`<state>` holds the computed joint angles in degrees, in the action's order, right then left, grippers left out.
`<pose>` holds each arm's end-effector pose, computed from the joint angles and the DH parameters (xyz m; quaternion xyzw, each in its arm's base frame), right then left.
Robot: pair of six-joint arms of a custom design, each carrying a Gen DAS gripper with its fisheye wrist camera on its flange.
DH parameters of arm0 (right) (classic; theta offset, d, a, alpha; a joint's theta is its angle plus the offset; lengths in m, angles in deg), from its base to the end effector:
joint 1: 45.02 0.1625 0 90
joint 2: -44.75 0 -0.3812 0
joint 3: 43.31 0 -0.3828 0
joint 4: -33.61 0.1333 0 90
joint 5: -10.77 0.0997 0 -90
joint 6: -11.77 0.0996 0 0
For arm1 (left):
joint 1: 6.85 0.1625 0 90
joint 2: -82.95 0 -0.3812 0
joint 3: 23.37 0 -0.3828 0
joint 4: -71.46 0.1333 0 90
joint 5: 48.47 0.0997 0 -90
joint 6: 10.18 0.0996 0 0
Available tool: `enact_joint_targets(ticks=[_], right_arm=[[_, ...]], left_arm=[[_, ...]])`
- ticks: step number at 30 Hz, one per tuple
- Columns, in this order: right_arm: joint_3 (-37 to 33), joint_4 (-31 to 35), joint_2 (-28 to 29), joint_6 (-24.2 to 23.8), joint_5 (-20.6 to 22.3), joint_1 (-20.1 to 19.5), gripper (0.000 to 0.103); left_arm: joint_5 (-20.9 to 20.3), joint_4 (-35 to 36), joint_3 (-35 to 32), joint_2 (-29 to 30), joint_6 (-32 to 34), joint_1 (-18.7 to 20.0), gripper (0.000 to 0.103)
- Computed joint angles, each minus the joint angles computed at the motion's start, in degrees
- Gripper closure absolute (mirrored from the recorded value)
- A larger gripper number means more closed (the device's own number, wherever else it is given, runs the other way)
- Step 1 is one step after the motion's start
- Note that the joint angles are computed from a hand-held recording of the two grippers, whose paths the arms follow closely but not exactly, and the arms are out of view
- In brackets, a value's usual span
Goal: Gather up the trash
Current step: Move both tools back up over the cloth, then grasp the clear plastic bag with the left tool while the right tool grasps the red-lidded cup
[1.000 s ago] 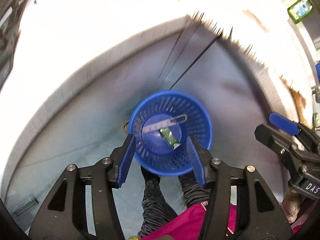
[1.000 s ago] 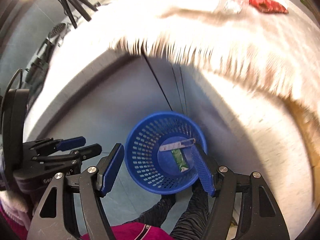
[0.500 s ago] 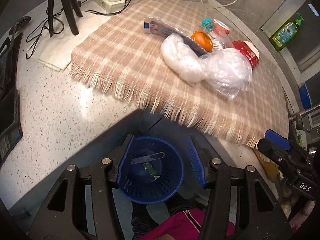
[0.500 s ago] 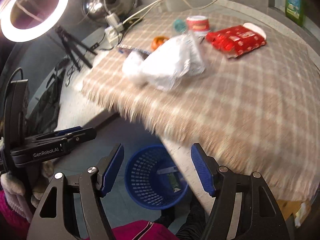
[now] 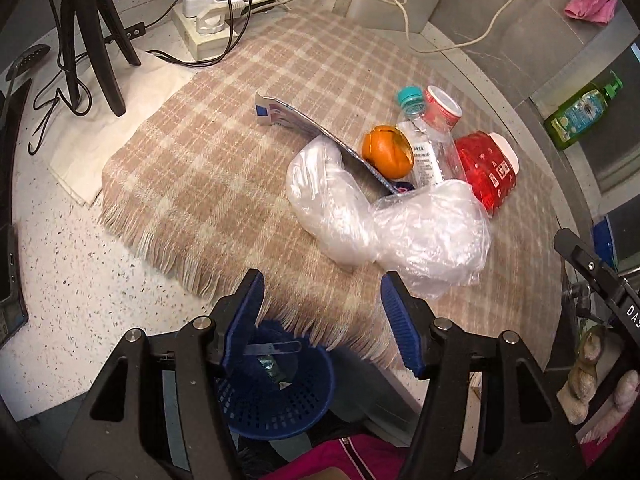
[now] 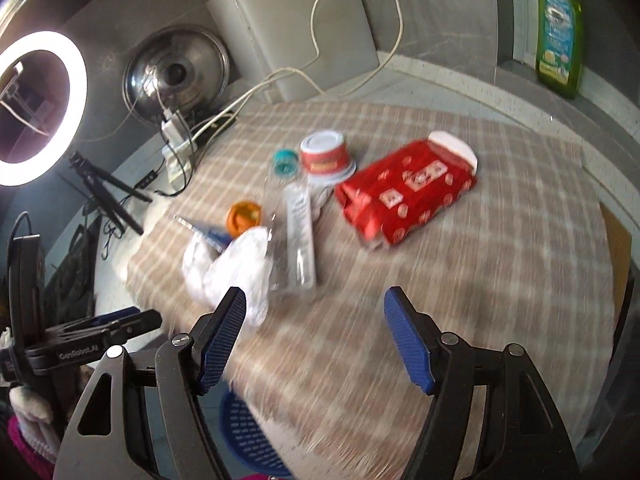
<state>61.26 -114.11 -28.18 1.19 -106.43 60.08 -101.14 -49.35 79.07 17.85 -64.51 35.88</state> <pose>0.2323 -0.5239 0.2904 0.1587 -0.9350 0.2282 0.2203 -0.2762 -0.5188 0.1861 -0.0400 0.9452 -0.2135 0.2438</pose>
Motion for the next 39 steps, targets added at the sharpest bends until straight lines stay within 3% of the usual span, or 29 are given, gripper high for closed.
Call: enact_joint_targets(ticks=[6, 8, 12, 17, 23, 27, 39], right_arm=[[-6.5, 0.0, 4.5, -4.2, 2.1, -1.7, 0.03], [-8.7, 0.8, 6.1, -4.8, 2.6, -2.3, 0.025], [-13.4, 2.4, 9.8, -5.4, 3.8, -3.1, 0.024], [-19.5, 4.0, 15.8, -8.4, 2.0, -3.2, 0.024], [-25.9, 6.8, 21.0, -7.1, 3.4, -3.8, 0.024], [-29.5, 7.4, 24.5, -8.7, 2.0, -3.7, 0.024], [-34.8, 9.6, 29.4, -11.6, 0.6, -4.2, 0.024]], left_arm=[[-1.7, -1.2, -2.5, 2.1, -1.3, 2.6, 0.041], [-2.4, -1.7, -3.1, 2.7, -1.8, 3.4, 0.041], [-3.3, -2.3, -4.6, 4.0, -2.7, 4.7, 0.041], [-3.7, -1.9, -6.5, 5.5, -3.3, 5.7, 0.041], [-3.8, -1.3, -8.3, 7.1, -3.3, 6.1, 0.041], [-4.0, -1.2, -8.9, 7.9, -3.6, 6.4, 0.041], [-4.4, -2.3, -9.3, 9.2, -5.4, 7.3, 0.041]])
